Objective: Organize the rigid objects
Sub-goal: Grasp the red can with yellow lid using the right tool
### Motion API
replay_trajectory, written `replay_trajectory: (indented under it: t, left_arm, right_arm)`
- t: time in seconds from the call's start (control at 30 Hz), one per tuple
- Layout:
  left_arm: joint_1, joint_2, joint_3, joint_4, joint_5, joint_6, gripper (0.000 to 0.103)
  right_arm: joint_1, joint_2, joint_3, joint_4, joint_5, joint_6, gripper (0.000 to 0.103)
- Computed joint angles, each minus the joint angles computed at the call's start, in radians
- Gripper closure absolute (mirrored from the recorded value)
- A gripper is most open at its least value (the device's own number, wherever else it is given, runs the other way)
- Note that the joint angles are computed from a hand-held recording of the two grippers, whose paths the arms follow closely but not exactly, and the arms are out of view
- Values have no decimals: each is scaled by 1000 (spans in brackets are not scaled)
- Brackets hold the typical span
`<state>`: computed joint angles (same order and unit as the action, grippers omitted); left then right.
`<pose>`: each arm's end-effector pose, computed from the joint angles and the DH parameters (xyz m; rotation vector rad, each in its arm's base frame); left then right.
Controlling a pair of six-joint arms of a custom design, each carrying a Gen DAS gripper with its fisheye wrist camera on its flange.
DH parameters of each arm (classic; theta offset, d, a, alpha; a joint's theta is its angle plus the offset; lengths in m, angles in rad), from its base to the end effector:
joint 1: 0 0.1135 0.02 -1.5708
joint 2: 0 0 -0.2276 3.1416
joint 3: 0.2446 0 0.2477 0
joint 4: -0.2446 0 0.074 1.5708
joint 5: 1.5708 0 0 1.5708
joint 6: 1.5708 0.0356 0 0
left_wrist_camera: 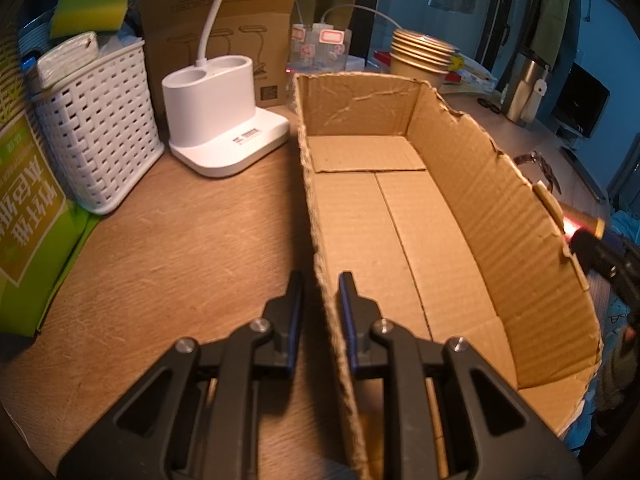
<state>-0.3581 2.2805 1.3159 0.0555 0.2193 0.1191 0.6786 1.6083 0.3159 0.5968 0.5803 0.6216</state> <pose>0.3919 -0.1549 0.0370 0.6787 2.3926 -0.3734 0.1928 0.1304 0.0598 0.2353 2.1249 0.0963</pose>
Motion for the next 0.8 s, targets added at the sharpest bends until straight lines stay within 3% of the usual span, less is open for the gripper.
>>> replay_trajectory:
  t: [0.33,0.37,0.4,0.43,0.6,0.73,0.8]
  left_arm:
    - [-3,-1,-1,1,-3,-1,84]
    - [-3,-1,-1,1,-3,-1,84]
    - [-3,-1,-1,1,-3,-1,84]
    - [-2,-1,-1,1,-3,-1,84]
    - [-3,-1,0,1,-5,-1,84]
    - [-2,1,4,-2,-3,1,84]
    - [0,2,5,-2,-2,1,84]
  right_arm:
    - [76,-183,-17,-141,114,-11,46]
    - [78,-183,-10,-149,118,-14,63]
    - [78,-182,-6,-151,124,-17,88]
    - [73,-184,-4,-159,130,0,101]
    - [33,-133,16,-160,83,-1,100]
    - [79,-137,18,-182,104,-19,100]
    - [107,-168,2,-209,131,-27,88]
